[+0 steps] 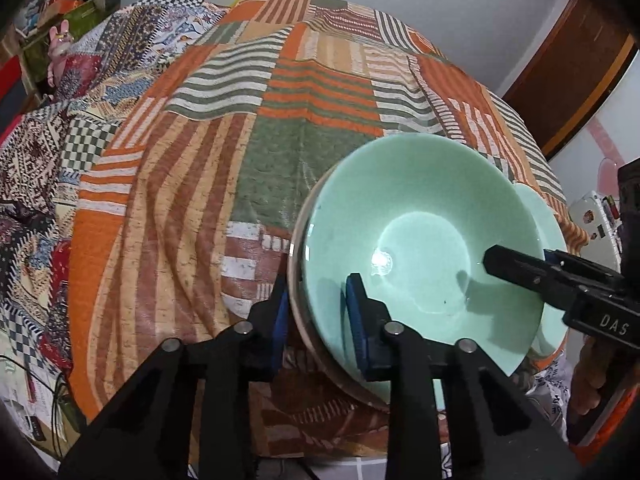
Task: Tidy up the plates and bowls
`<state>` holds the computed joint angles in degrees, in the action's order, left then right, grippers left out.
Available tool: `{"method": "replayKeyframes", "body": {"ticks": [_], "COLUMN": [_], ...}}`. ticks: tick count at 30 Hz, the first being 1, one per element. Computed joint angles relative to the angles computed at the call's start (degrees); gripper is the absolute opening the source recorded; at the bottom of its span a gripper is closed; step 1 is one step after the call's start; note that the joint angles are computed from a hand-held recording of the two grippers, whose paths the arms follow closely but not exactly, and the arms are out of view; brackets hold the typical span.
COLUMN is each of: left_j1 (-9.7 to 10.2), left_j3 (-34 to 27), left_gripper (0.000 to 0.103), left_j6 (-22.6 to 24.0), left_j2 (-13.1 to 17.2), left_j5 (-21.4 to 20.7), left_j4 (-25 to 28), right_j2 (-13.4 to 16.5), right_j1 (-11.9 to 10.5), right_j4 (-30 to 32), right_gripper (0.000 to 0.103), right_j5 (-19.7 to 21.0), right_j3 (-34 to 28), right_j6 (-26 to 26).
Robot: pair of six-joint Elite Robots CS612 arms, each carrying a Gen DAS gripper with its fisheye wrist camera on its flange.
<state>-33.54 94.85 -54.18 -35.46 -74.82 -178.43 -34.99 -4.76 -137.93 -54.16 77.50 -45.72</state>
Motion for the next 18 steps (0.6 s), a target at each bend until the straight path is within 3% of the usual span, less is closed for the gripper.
{"method": "replayKeyframes", "body": {"ticks": [8, 18], "left_j1": [-0.59, -0.76], "left_j3": [-0.3, 0.4], "left_gripper": [0.027, 0.027], "left_j6": [0.9, -0.8], "left_j2": [-0.5, -1.5], "left_j5": [1.6, 1.3], "left_j4": [2.3, 3.5], "right_j2": [-0.4, -1.2], "right_j1": [0.3, 0.8], "right_j4": [-5.6, -6.0], "right_gripper": [0.032, 0.031], "right_j5": [-1.4, -4.2], "right_j3": [1.9, 2.3], "right_j6": [1.2, -0.4]}}
